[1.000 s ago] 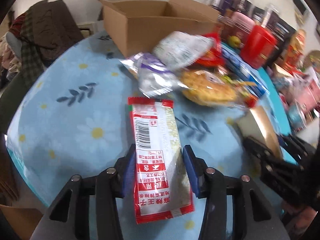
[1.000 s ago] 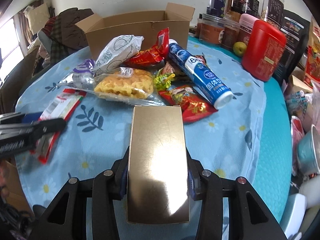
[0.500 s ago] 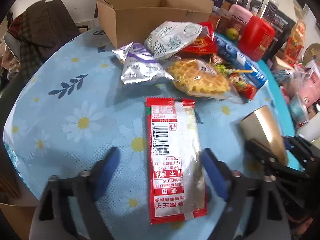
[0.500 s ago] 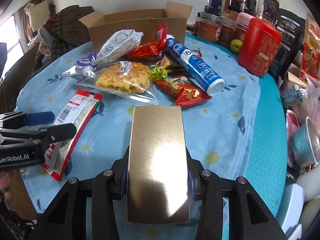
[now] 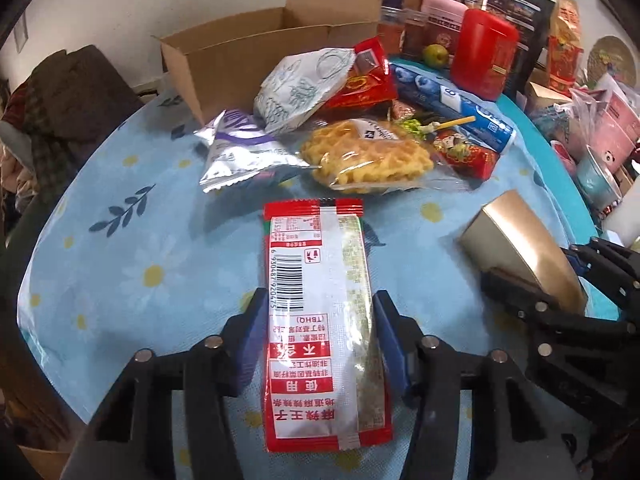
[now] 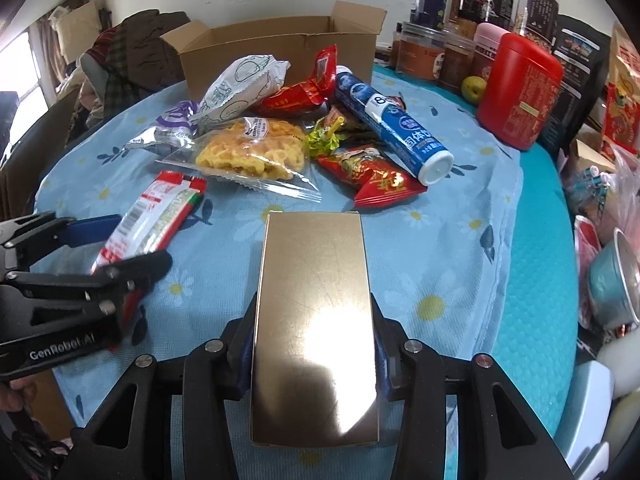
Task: Organize snacks
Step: 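Lift the sauce packet with the left tool while the right tool lifts the gold box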
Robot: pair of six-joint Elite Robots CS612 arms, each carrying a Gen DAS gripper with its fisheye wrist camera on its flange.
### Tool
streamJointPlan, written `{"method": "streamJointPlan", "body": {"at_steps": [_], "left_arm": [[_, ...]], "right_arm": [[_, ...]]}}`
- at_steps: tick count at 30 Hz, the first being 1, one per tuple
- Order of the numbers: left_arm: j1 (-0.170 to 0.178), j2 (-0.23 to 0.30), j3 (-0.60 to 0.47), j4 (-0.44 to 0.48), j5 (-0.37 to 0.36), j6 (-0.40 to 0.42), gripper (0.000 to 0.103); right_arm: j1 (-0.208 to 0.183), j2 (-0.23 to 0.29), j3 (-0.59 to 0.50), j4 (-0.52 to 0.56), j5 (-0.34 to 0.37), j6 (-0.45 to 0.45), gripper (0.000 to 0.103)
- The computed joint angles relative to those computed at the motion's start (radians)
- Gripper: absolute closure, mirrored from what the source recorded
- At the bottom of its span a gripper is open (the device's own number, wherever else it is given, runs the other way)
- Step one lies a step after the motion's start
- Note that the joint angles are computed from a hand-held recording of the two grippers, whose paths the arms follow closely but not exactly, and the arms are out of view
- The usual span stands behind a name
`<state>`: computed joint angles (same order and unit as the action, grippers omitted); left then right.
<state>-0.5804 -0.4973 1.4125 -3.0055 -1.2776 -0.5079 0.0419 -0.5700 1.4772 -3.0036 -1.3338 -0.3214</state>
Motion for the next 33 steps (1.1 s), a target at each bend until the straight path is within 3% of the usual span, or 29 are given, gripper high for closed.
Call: {"method": "streamJointPlan", "body": {"at_steps": [13,20,23,28,33], "left_arm": [[0.016,-0.011,0.023,-0.044,-0.085,-0.034,0.055],[0.013,-0.014,0.031,-0.032,-0.046,-0.065,0.055],[0.017,-0.01,0.027,-0.035,-0.043,-0.08,0.049],[0.021,0.001,0.015,-0.063,-0.081,-0.063,0.025],[0.009,-0.003,-0.01,0.047,-0.017,-0.09,0.025]], "right_arm": [[-0.001,-0.006,-0.006,0.025,0.04,-0.044,0.06],[0.003,-0.012,0.004,0.019,0.036,-0.047,0.06],[0.005,-0.012,0.004,0.014,0.023,-0.039,0.06],[0.007,-0.014,0.009,0.006,0.005,-0.027,0.059],[0.002,-0.015,0.014,-0.001,0.002,-0.015,0.059]]}}
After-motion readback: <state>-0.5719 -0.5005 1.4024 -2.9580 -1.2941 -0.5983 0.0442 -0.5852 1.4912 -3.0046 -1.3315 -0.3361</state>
